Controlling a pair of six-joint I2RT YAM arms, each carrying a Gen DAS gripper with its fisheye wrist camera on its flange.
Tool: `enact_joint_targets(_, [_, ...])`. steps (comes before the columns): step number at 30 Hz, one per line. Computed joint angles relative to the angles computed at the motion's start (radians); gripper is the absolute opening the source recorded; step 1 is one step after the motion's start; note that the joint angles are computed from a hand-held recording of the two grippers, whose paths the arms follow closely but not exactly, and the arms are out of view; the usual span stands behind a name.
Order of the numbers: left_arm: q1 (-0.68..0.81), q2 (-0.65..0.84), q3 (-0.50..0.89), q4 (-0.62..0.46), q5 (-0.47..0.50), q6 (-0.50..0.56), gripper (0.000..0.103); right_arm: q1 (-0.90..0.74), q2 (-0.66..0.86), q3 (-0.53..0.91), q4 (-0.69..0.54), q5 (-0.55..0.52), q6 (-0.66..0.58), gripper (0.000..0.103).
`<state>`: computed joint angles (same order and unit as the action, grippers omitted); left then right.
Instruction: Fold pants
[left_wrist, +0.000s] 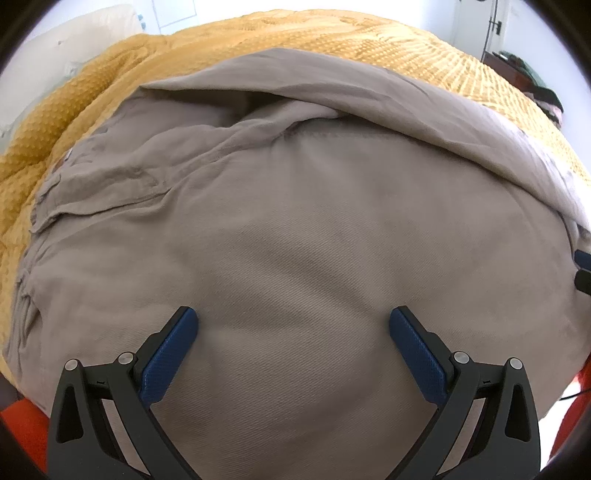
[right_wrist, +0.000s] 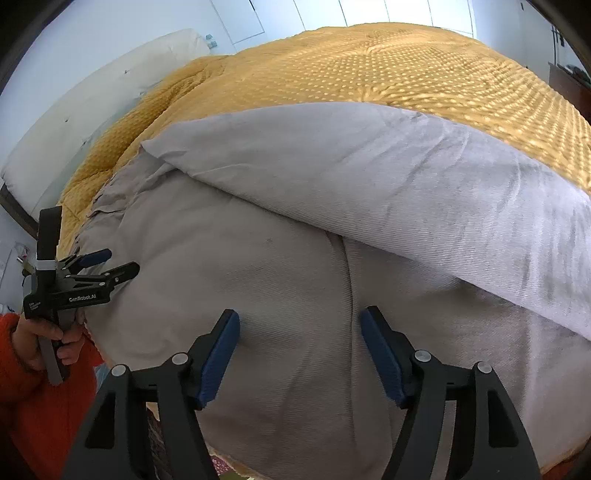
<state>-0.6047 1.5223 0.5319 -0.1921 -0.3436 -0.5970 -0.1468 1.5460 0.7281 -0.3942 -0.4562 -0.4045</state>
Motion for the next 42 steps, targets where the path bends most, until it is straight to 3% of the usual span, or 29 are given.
enact_joint_targets(11, [-0.01, -0.02, -0.002, -0.019, 0.005, -0.01, 0.102, 0.016, -0.005, -0.011, 0.011, 0.002, -0.016, 0.078])
enact_joint_targets(16, [0.033, -0.13, -0.014, -0.085, 0.065, -0.023, 0.102, 0.003, 0.0, -0.005, 0.001, -0.011, -0.022, 0.078])
enact_joint_targets(18, [0.041, -0.185, -0.037, -0.093, 0.04, -0.03, 0.102, -0.011, 0.002, 0.008, -0.021, -0.028, -0.021, 0.078])
enact_joint_targets(21, [0.1, -0.213, -0.056, -0.105, 0.013, -0.039, 0.102, -0.073, 0.018, 0.061, -0.107, -0.106, 0.004, 0.078])
enact_joint_targets(25, [0.203, -0.199, -0.118, -0.014, 0.084, -0.007, 0.103, -0.251, 0.028, 0.113, -0.131, -0.248, 0.107, 0.078])
enact_joint_targets(28, [0.114, -0.125, -0.08, -0.035, -0.026, -0.017, 0.103, -0.386, 0.077, 0.151, -0.088, -0.336, 0.228, 0.078])
enact_joint_targets(30, [0.081, -0.106, -0.074, -0.035, -0.062, -0.036, 0.103, -0.448, 0.148, 0.196, -0.091, -0.359, 0.296, 0.074])
enact_joint_targets(34, [0.096, -0.106, -0.083, -0.009, -0.049, -0.026, 0.103, -0.501, 0.229, 0.233, -0.034, -0.392, 0.438, 0.053])
enact_joint_targets(37, [0.093, -0.111, -0.098, 0.007, -0.064, -0.019, 0.103, -0.489, 0.24, 0.253, 0.009, -0.341, 0.507, 0.035])
enact_joint_targets(40, [0.067, -0.123, -0.102, -0.008, -0.083, -0.04, 0.103, -0.502, 0.257, 0.305, -0.13, -0.359, 0.517, 0.038])
enact_joint_targets(42, [0.065, -0.115, -0.097, -0.007, -0.085, -0.043, 0.103, -0.521, 0.236, 0.303, -0.213, -0.374, 0.506, 0.055])
